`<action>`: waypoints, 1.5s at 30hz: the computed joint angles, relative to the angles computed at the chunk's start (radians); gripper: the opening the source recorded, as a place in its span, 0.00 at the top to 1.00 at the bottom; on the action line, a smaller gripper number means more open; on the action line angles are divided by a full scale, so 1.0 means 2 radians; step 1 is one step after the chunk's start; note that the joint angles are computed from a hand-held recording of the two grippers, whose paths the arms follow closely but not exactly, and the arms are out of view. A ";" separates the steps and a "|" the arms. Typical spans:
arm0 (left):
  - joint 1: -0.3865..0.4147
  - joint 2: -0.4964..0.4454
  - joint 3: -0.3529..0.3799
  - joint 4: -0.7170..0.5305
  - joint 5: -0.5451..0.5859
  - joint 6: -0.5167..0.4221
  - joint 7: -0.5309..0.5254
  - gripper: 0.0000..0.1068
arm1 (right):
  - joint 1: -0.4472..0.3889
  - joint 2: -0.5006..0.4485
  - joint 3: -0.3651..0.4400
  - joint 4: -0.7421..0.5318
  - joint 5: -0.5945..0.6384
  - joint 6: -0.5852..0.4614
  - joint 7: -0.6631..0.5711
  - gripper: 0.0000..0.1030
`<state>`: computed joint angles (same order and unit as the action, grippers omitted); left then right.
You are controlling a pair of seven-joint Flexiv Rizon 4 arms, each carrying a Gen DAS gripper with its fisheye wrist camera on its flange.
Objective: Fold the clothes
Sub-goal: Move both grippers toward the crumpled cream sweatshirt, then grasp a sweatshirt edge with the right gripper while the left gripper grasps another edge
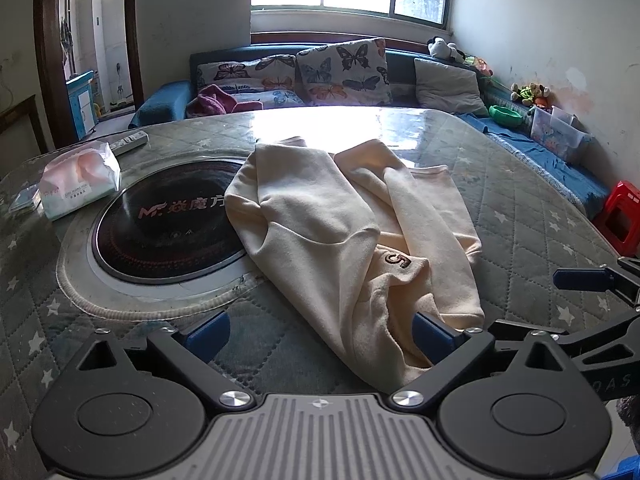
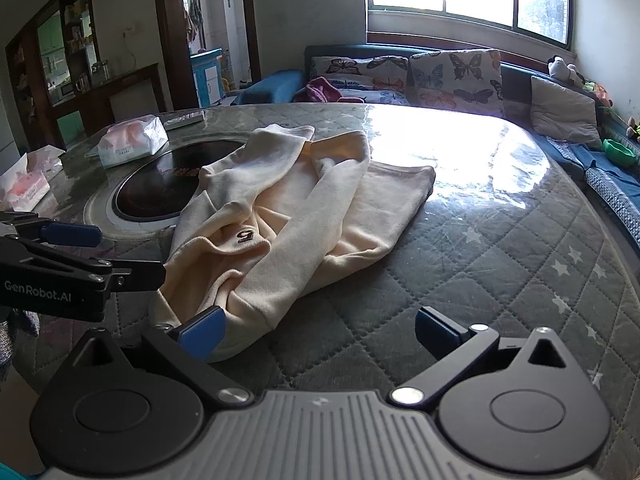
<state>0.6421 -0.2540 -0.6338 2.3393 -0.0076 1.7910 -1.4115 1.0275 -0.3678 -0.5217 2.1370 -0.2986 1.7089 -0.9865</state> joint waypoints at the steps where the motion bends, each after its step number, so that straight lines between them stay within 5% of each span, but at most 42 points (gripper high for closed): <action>1: -0.001 0.000 0.001 -0.002 0.000 -0.001 0.000 0.08 | -0.003 -0.001 0.002 -0.002 0.000 0.000 0.000 0.01; 12: -0.043 -0.018 0.038 -0.043 -0.016 -0.010 0.021 0.15 | -0.094 -0.019 0.084 -0.049 -0.027 -0.021 0.000 0.11; 21: -0.168 -0.059 0.157 -0.128 -0.060 -0.039 0.060 0.23 | -0.209 -0.058 0.193 -0.129 -0.056 -0.055 -0.010 0.24; 30: -0.266 -0.126 0.251 -0.235 -0.099 -0.080 0.085 0.26 | -0.313 -0.140 0.310 -0.275 -0.032 -0.116 -0.065 0.42; 45: -0.317 -0.206 0.311 -0.368 -0.122 -0.151 0.065 0.26 | -0.337 -0.256 0.363 -0.472 0.048 -0.228 -0.149 0.67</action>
